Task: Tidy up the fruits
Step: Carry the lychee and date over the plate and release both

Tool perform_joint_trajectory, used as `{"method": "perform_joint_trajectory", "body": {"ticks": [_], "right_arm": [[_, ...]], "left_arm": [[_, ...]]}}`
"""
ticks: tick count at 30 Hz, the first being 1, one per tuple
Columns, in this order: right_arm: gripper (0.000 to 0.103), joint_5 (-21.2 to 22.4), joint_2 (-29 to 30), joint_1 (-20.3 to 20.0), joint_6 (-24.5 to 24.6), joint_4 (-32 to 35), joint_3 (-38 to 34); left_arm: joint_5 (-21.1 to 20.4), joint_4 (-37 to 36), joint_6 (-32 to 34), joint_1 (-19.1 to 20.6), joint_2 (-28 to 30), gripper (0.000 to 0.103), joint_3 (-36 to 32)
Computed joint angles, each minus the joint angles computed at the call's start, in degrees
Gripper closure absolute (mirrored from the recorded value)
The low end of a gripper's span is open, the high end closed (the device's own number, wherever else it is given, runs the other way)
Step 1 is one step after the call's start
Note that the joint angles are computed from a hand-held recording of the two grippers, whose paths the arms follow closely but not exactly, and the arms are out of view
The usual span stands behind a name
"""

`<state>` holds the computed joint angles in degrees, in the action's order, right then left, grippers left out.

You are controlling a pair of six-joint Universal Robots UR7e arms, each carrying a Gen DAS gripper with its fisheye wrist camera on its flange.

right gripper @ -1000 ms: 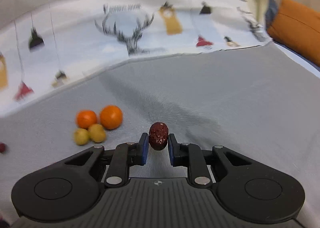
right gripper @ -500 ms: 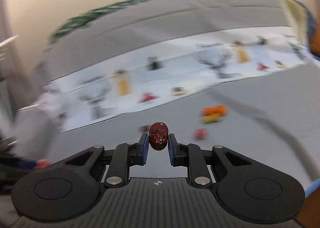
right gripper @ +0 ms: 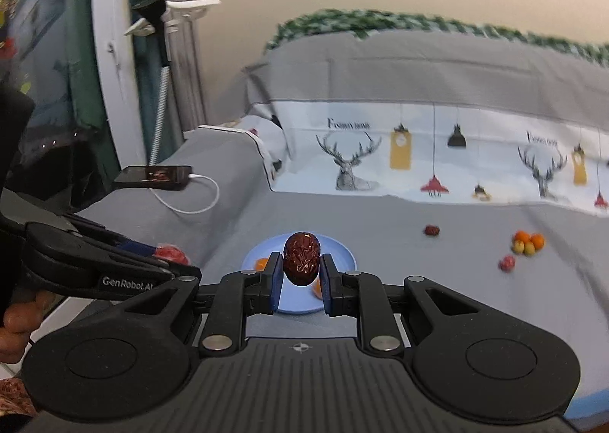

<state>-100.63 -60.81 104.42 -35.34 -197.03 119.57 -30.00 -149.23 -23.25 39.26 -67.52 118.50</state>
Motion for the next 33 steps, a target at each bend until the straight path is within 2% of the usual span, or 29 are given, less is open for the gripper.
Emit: {"method": "perform_joint_trajectory", "body": {"ticks": [7, 17, 27, 33], "right_arm": [[0.082, -1.9, -0.1, 2.6, -2.4, -2.3, 1.3], [0.082, -4.0, 1.2, 3.3, -2.8, -1.1, 0.1], [0.082, -5.7, 4.1, 2.5, -1.0, 3.5, -4.0], [0.082, -6.3, 7.8, 1.4, -0.7, 9.3, -8.6]], "left_arm": [[0.7, -5.0, 1.5, -1.3, -1.8, 0.070, 2.4], [-1.5, -5.3, 2.1, 0.8, -1.6, 0.070, 1.6], [-2.6, -1.9, 3.5, 4.8, 0.6, 0.070, -2.7], [-4.0, -3.7, 6.9, 9.1, 4.5, 0.070, -7.7]]}}
